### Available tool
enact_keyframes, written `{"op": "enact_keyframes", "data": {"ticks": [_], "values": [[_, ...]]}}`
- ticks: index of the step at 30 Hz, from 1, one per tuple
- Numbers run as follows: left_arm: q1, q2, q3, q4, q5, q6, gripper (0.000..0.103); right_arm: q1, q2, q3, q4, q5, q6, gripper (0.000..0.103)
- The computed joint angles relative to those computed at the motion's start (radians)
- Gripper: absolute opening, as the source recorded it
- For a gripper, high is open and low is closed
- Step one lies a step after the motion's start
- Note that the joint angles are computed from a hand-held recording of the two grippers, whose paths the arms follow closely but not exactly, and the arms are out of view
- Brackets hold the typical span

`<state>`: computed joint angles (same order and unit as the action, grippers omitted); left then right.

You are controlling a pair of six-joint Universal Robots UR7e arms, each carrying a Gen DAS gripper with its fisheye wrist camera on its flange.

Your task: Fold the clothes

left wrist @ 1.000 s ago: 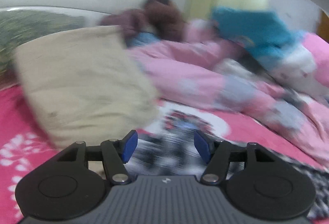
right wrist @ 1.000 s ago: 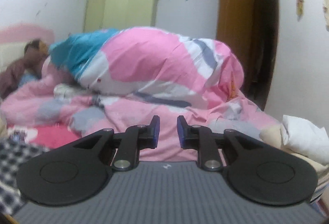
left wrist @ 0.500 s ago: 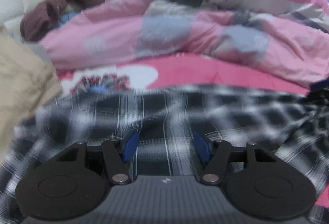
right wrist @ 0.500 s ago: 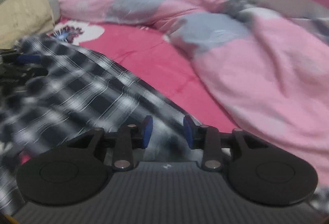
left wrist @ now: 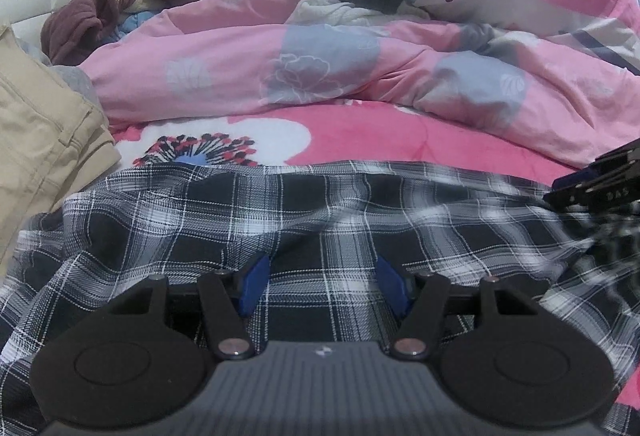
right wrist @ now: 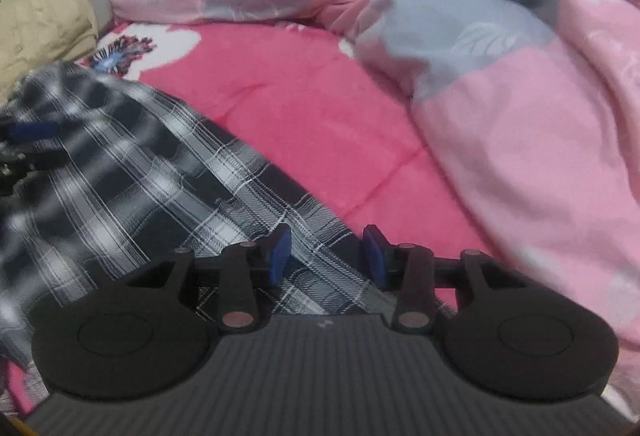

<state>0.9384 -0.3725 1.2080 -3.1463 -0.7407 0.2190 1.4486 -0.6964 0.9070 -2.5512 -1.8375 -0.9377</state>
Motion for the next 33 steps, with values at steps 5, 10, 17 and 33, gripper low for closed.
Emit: {"op": "enact_keyframes", "data": {"ticks": [5, 10, 17, 33], "values": [[-0.001, 0.001, 0.002, -0.009, 0.004, 0.005, 0.061, 0.014, 0.002, 0.057, -0.159, 0.009, -0.097, 0.000], [-0.002, 0.004, 0.001, -0.013, 0.011, 0.015, 0.061, 0.007, 0.059, -0.012, -0.204, 0.002, -0.064, 0.000], [-0.004, 0.008, -0.002, -0.018, 0.017, 0.028, 0.061, -0.020, 0.080, -0.083, -0.157, 0.065, 0.155, 0.014], [-0.038, 0.012, -0.016, -0.076, 0.065, 0.100, 0.063, -0.095, -0.316, 0.268, -0.256, 0.043, 0.242, 0.029]]}}
